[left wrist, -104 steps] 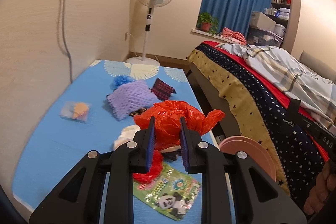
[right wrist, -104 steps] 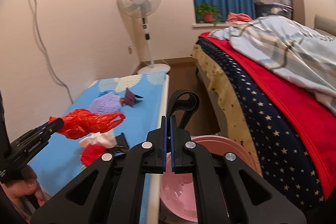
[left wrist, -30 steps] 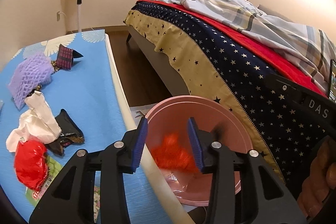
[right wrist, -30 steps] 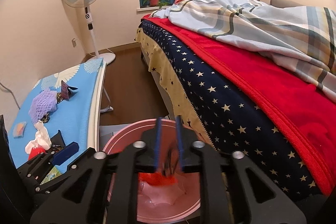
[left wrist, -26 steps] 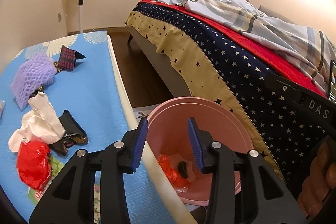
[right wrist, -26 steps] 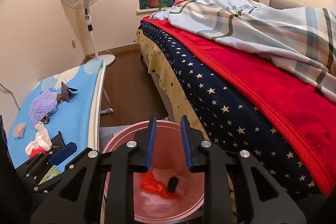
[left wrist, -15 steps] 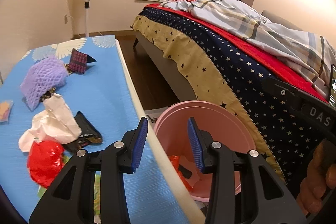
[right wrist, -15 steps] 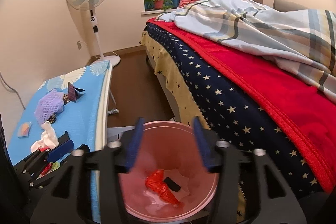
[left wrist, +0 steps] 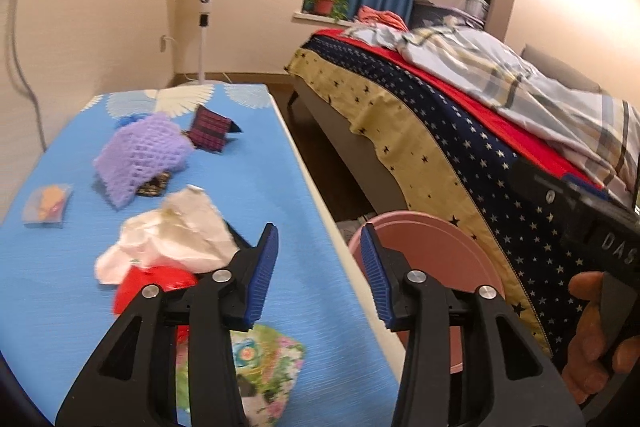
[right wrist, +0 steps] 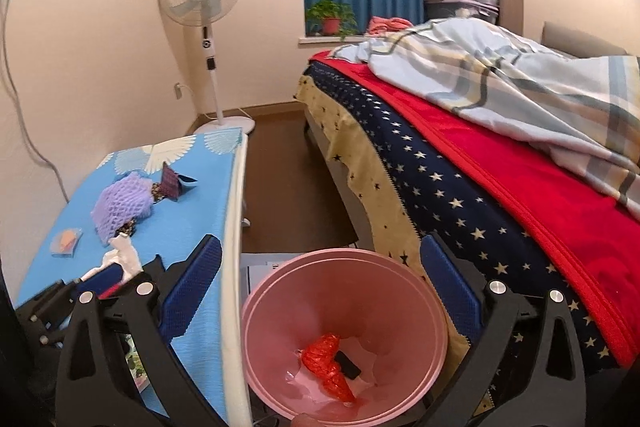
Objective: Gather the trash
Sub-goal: 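Move the right tool back to the table toward the white foam net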
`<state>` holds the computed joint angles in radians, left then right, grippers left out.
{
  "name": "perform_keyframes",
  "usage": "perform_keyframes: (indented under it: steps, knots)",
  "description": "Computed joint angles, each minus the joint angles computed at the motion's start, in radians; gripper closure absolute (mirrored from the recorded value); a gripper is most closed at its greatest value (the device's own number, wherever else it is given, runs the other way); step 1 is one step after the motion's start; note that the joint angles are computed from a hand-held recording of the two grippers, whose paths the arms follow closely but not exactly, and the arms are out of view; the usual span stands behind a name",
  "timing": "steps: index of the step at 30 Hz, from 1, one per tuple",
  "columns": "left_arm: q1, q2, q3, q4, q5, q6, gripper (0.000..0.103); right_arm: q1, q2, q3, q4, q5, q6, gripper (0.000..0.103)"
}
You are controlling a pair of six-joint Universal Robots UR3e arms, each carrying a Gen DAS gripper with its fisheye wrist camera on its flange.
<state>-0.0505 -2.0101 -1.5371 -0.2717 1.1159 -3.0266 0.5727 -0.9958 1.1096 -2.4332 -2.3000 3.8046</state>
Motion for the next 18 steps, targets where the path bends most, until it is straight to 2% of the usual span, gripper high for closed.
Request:
perform_keyframes:
  steps: [7,16,18]
  knots:
    - [0.077,0.086,-0.055,0.007,-0.019,-0.004,0.056,0.014,-0.006,0.012,-0.063,0.015,-0.028,0.006]
    - [0.172,0.148,0.059,-0.140,-0.065,0.022,0.056,0.021,0.056,-0.161,-0.075,0.081,-0.126,0.032]
    - [0.199,0.148,0.114,-0.193,-0.085,0.024,0.056,0.012,0.059,-0.195,-0.074,0.119,-0.140,0.045]
